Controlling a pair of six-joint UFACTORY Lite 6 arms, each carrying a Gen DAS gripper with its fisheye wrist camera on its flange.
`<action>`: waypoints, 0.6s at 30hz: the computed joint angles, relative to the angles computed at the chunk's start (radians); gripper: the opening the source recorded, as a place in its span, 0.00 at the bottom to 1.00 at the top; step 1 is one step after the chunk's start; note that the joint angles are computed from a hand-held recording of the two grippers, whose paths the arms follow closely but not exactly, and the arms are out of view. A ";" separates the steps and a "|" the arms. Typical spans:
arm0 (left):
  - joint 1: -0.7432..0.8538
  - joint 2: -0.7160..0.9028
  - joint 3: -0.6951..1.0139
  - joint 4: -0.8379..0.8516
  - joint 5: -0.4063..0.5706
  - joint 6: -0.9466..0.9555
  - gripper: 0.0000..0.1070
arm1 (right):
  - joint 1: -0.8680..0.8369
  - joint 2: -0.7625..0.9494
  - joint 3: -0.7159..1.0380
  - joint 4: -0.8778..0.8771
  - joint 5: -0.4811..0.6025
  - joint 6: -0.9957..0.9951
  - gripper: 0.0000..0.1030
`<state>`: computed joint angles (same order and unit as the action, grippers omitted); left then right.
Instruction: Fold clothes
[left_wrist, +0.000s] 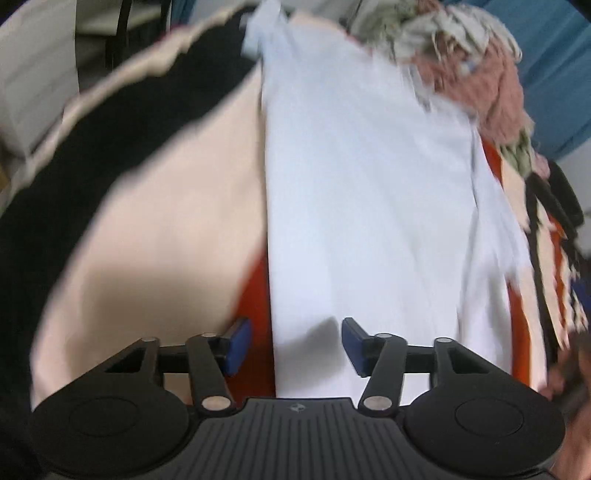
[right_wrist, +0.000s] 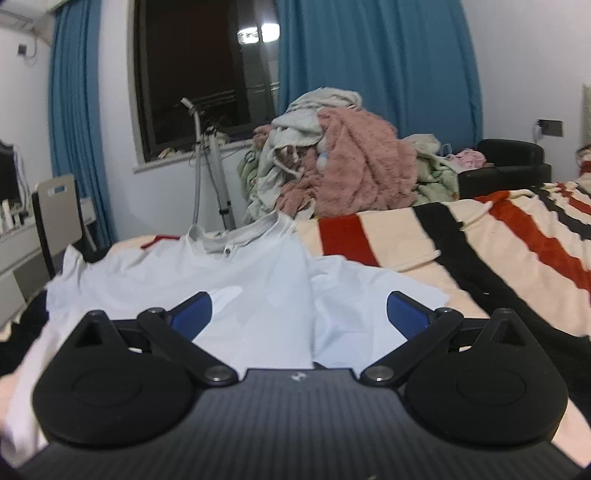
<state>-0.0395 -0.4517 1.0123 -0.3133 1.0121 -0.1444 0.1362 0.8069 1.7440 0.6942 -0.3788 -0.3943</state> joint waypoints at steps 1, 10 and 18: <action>-0.011 -0.061 -0.037 0.001 0.041 -0.023 0.43 | -0.003 -0.040 -0.053 -0.013 -0.011 0.025 1.00; -0.071 -0.255 -0.116 0.000 0.156 -0.049 0.09 | -0.031 -0.277 -0.347 -0.105 -0.027 0.157 1.00; 0.372 -0.161 0.191 -0.116 0.487 0.275 0.01 | -0.022 -0.327 -0.407 -0.113 -0.039 0.137 1.00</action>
